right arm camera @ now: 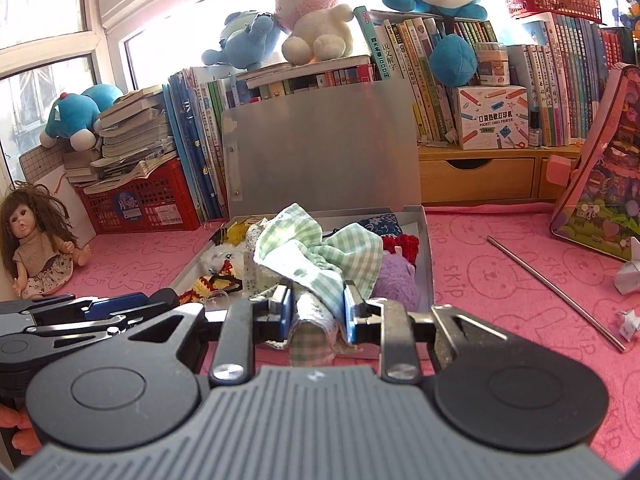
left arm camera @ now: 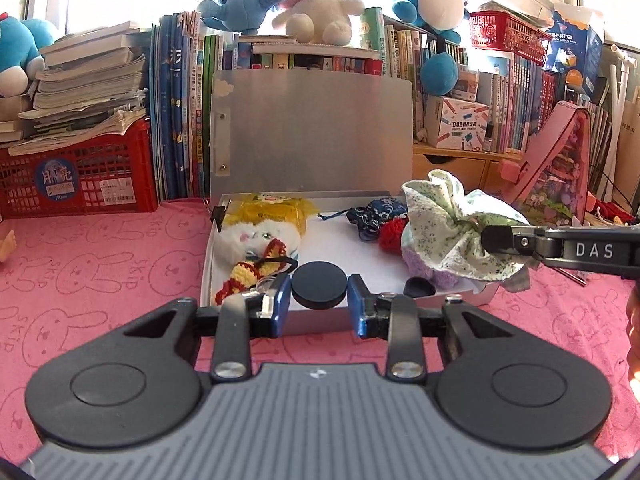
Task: Organize objects
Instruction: 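Carry the gingham cloth in the right tool and black lid in the left tool into the box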
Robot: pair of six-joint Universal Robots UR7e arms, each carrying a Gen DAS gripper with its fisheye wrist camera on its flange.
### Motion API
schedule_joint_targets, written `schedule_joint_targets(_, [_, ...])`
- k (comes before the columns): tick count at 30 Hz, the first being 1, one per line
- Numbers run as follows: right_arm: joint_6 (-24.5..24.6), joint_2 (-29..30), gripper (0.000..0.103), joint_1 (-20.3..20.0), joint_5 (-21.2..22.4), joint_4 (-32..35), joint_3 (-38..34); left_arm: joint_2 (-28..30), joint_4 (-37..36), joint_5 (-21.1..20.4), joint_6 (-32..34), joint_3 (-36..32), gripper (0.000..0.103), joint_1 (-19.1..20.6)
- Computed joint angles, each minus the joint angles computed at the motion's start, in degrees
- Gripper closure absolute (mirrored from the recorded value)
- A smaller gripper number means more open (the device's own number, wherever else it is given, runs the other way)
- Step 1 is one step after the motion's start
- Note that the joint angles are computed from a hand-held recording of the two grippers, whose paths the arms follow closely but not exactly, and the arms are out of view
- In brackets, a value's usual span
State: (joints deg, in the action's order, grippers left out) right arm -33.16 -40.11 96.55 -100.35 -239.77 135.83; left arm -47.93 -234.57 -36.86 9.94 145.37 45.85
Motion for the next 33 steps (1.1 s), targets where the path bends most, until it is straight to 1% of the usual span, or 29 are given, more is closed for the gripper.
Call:
schedule_joint_targets(5, [0.33,0.26,0.074,0.18,-0.48,1.14,-1.68,-0.03,1.89,-1.58,0.57,-3.25,0.067,2.23])
schedule_joint_targets(17, [1.05,0.75,0.074,-0.3,-1.4,4.25,-5.31,2.46,4.77,-2.65,1.44,-9.92,0.067,6.03])
schedule_joint_targets(25, [0.85,1.61,0.073,-0.46,-0.81,5.01,-6.91,3.92,5.06,-3.13,2.38,-12.73,0.067,7.75])
schedule_joint_targets(33, [1.51,2.33,0.073,-0.91,-0.04,5.85,-7.78,4.64,5.11,-3.45,3.1,-13.86,0.067,9.26])
